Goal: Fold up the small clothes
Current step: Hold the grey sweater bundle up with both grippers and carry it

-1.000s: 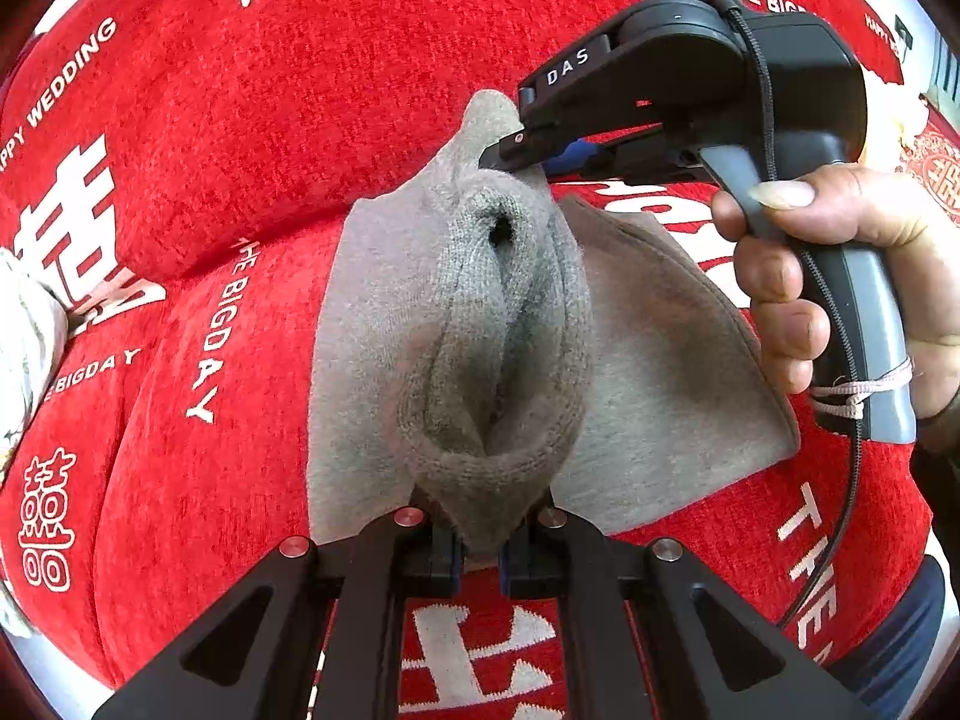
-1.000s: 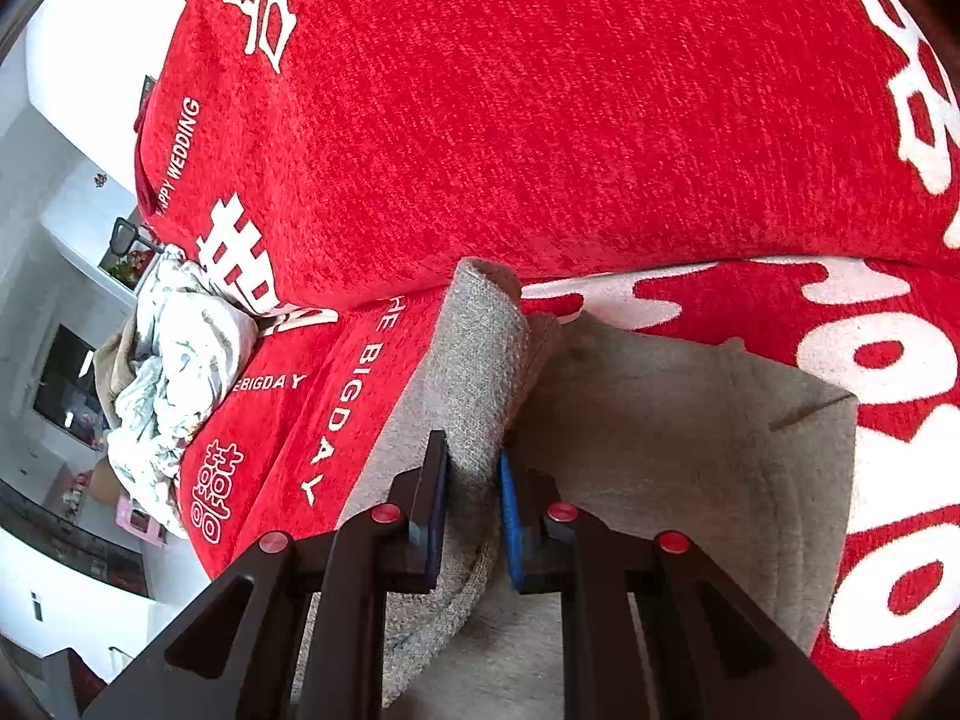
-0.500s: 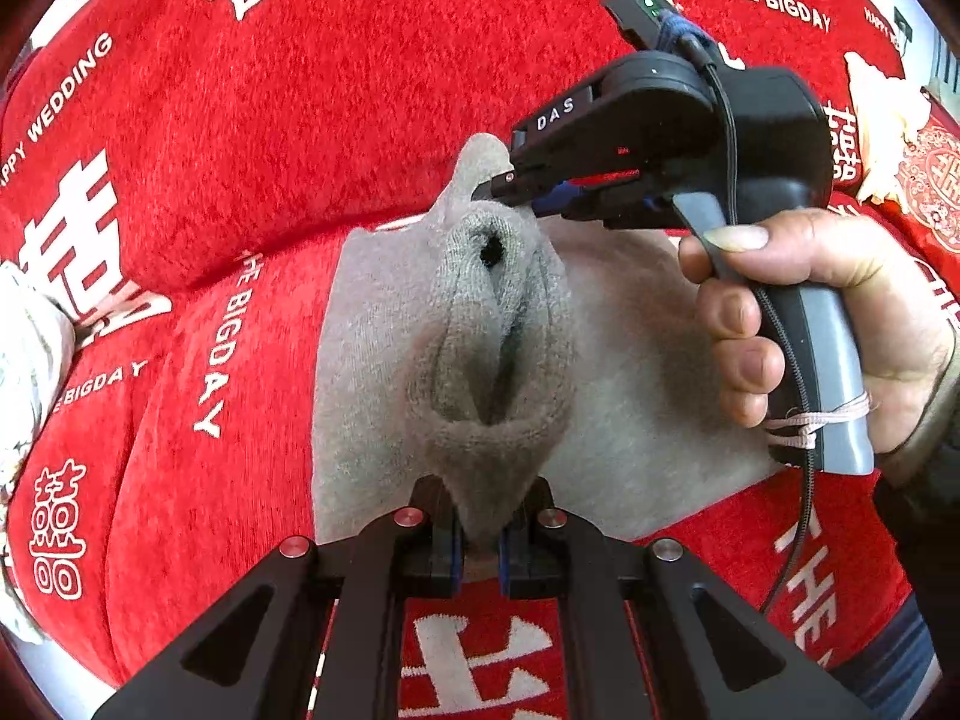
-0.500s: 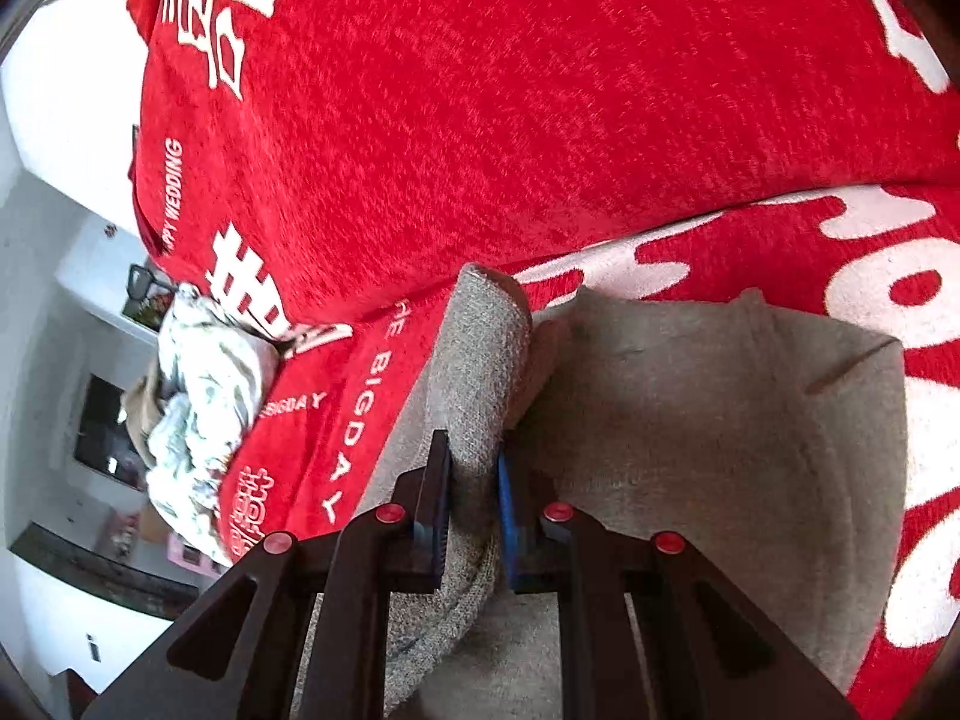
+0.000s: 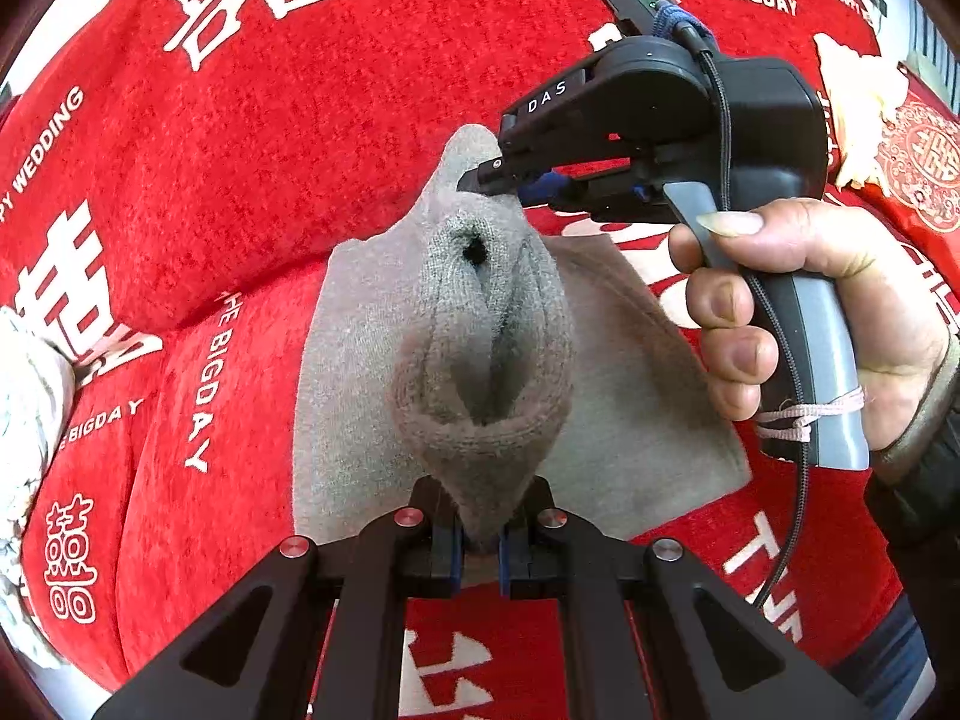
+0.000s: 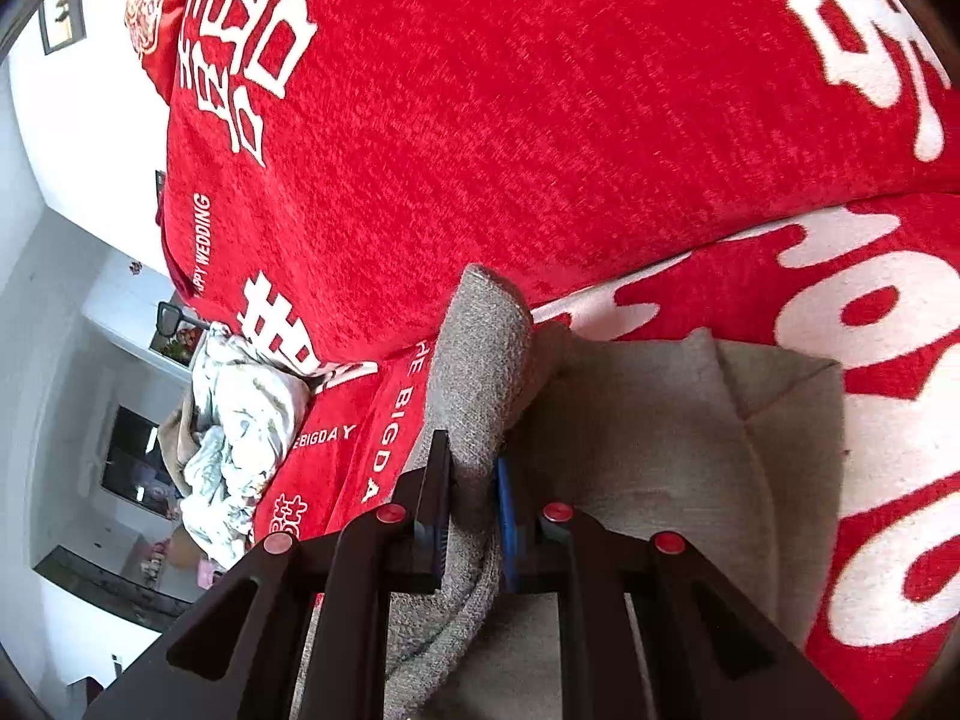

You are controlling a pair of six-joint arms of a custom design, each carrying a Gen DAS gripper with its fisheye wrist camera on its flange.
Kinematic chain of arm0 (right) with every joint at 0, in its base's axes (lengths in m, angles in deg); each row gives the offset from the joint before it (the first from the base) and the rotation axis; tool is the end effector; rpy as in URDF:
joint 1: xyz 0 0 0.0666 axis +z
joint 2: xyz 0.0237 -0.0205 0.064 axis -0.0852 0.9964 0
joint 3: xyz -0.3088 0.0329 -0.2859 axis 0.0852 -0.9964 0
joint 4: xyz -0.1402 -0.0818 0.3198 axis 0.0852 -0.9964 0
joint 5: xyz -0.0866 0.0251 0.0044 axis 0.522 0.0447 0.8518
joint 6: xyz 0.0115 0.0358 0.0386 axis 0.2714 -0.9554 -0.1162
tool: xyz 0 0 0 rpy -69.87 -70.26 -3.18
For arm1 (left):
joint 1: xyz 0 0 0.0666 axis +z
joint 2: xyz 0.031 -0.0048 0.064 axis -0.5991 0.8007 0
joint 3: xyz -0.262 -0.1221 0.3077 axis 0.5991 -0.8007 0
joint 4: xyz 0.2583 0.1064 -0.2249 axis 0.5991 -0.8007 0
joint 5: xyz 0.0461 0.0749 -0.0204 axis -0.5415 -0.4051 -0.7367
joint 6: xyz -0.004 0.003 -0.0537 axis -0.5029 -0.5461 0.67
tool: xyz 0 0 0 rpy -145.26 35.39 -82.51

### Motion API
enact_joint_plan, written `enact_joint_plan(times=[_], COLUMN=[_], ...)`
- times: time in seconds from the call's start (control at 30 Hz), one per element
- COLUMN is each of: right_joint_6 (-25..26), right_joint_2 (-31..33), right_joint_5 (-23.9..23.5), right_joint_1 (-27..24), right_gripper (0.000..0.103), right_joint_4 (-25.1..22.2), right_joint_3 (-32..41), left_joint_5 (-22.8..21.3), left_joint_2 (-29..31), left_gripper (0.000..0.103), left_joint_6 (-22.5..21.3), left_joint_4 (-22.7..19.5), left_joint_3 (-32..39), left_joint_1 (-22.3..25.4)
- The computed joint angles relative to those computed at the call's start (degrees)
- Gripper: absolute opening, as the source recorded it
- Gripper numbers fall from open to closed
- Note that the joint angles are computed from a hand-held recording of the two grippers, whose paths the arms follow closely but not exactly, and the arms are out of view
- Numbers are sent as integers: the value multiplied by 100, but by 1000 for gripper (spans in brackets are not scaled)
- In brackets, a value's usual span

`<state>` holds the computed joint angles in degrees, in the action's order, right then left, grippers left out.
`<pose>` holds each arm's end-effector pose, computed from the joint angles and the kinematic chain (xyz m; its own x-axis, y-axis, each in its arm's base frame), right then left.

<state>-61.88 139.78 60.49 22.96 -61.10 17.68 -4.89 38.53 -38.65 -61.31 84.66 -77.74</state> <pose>0.4442 0.2457 0.4383 -0.8266 0.3877 -0.4081 -0.0417 0.6808 0.7313 0.3069 -0.2564 0.4946 -0.7027 0.4476 -0.5530 0.4661 0.8769 0.1175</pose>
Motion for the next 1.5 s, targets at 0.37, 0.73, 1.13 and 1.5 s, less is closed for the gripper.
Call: enact_joint_plan(times=[0.37, 0.73, 1.13, 1.5], right_joint_6=[1, 77, -87, -43], right_joint_2=[-301, -504, -567, -538], right_joint_5=[-140, -340, -517, -465], right_joint_1=[-255, -552, -724, -750], right_gripper=[15, 15, 15, 15], right_joint_4=[205, 363, 766, 698], right_joint_3=[-391, -767, -1234, -1304], left_joint_5=[-176, -231, -336, -294], left_joint_2=[259, 596, 797, 904], left_gripper=[8, 8, 8, 8], left_joint_6=[34, -32, -52, -114], left_joint_4=[-106, -172, -229, -148], left_joint_3=[235, 447, 448, 311], left_joint_1=[-380, -657, -798, -757])
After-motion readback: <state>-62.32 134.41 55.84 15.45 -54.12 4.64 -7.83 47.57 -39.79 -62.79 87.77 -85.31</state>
